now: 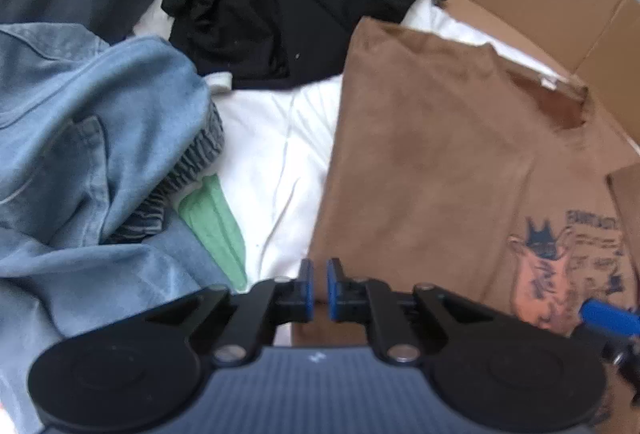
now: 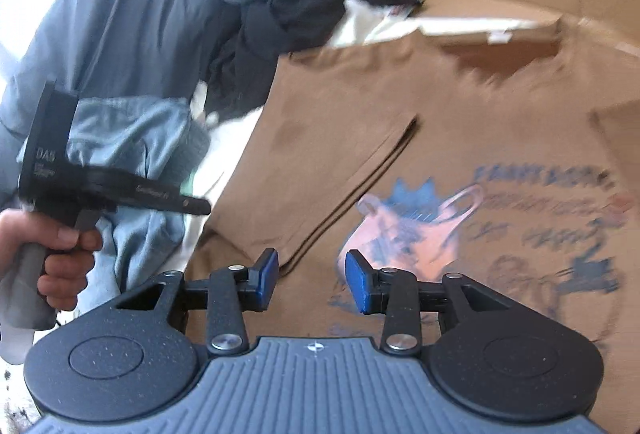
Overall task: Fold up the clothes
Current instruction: 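Open the right tool and release the folded shirt side, then raise both open tools above the brown T-shirt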
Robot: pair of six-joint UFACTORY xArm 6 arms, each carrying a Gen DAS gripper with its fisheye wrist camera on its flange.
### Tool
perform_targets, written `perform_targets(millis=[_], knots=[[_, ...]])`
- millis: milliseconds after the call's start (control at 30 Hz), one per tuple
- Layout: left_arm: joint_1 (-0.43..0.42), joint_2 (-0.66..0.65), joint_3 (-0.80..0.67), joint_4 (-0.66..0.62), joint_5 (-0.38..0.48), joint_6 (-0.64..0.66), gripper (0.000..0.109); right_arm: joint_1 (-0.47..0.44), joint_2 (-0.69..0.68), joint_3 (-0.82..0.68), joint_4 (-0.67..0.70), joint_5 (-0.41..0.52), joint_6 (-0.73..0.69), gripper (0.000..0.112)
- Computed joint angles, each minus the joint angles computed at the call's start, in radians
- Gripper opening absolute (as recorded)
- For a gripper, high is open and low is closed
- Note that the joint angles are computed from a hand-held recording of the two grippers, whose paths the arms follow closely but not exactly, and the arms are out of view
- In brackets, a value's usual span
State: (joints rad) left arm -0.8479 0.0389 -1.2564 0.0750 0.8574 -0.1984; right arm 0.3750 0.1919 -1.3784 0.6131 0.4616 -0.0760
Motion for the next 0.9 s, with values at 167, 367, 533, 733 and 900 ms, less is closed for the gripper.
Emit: perform_targets(millis=[167,367,533,733,900], knots=[[-0.008,-0.056,-0.037,0.006,0.088,-0.018,0.039,-0.055,-0.077,-0.033,-0.115,0.069,0.099,0.047],[-0.016,-0.138,-0.111,-0.017,0.186,0.002,0.055,-0.102,-0.143,-0.168,-0.272,0.213,0.216,0.048],[-0.029,-0.171,-0.222,-0.015,0.281,0.013,0.067,-0.141,-0.204,-0.270,-0.323,0.318,0.320,0.051],[-0.032,-0.210,-0.347,-0.093,0.380,0.066,0.076,-0.178,-0.286,-0.367,-0.352,0.434,0.450,0.055],[-0.035,-0.229,-0.430,-0.156,0.444,0.108,0.079,-0.179,-0.279,-0.586,-0.487,0.633,0.562,0.056]])
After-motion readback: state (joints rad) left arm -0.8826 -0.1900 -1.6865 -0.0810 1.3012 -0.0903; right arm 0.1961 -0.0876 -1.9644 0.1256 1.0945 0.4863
